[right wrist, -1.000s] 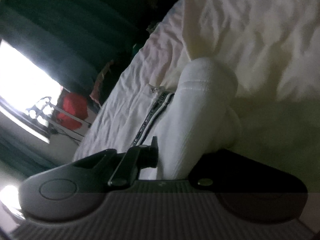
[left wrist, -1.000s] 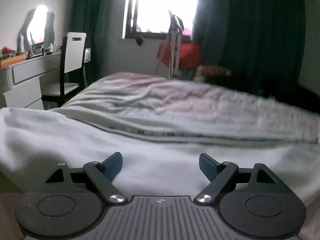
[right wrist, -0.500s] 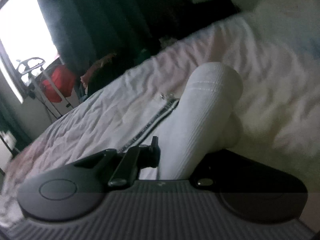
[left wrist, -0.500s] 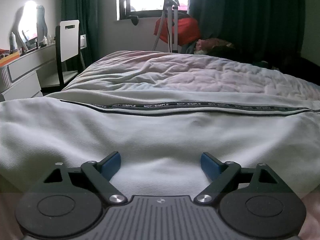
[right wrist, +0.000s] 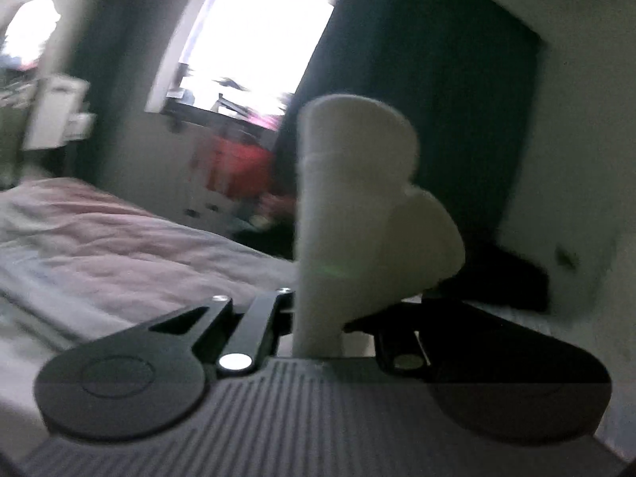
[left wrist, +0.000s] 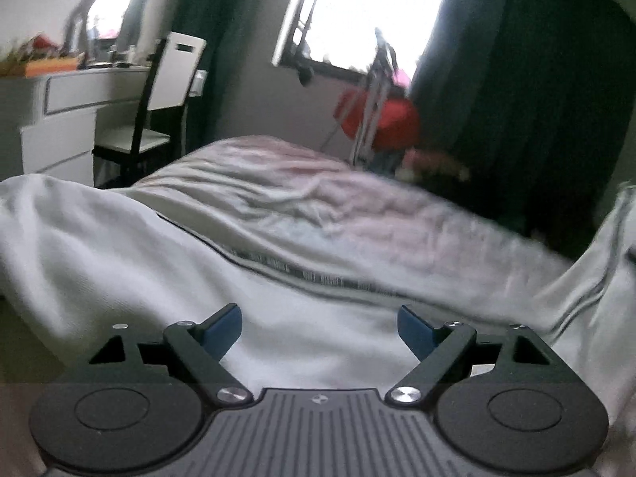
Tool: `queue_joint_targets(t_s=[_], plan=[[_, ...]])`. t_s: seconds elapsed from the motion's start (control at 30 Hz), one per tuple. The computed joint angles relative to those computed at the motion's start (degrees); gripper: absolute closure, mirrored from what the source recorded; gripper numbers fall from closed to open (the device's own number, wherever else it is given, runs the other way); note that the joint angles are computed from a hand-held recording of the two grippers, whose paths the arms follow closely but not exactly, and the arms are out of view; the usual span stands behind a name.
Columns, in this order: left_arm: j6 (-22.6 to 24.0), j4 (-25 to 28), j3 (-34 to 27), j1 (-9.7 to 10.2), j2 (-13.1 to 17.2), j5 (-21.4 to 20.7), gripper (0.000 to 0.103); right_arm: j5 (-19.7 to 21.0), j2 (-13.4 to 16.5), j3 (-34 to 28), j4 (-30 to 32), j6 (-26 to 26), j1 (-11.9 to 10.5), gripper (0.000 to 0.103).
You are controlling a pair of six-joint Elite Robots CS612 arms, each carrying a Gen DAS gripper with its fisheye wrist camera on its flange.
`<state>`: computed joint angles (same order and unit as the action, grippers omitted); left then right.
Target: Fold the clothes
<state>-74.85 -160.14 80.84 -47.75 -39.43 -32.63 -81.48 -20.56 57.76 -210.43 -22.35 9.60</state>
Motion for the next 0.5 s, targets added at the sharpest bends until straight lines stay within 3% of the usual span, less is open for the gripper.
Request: queue_joint_targets(t_s=[0.07,0.17,0.23,0.3,0.37,0.5], plan=[[-1.71,-1.59,1.07,-0.27,-0.54,2.23,0.016,3.61,-0.33,2.15,-1.40,-4.86,1.11,0.090],[-1.94,-2.78,1.78,-0.47,-0.94,4.15,0.017,8.18,-1.07,6.00,3.21,-13.72,2.81,0.090],[-1.59,-3.40,1.91,-0.52,-1.04,4.30,0.017,9.34,-0.99,8.12,7.10,-22.49,3.75,0.089],[-1.10,-3.99,1.87,-0.48,-1.02,3.62,0.016,7.46,0.13,8.40,7.28,-28.33,4.58,0.089],[-0.73,-4.64,1.82,-0.44,-0.92,2.99,0.017,6.84,0.52,8.00,7.15,-28.63,4.70,0.089],[1.78,-8.76,1.69,-0.44,-0.31,3.66,0.017,8.39,-0.92,7.57,9.25,-20.15,4.28,0.088]])
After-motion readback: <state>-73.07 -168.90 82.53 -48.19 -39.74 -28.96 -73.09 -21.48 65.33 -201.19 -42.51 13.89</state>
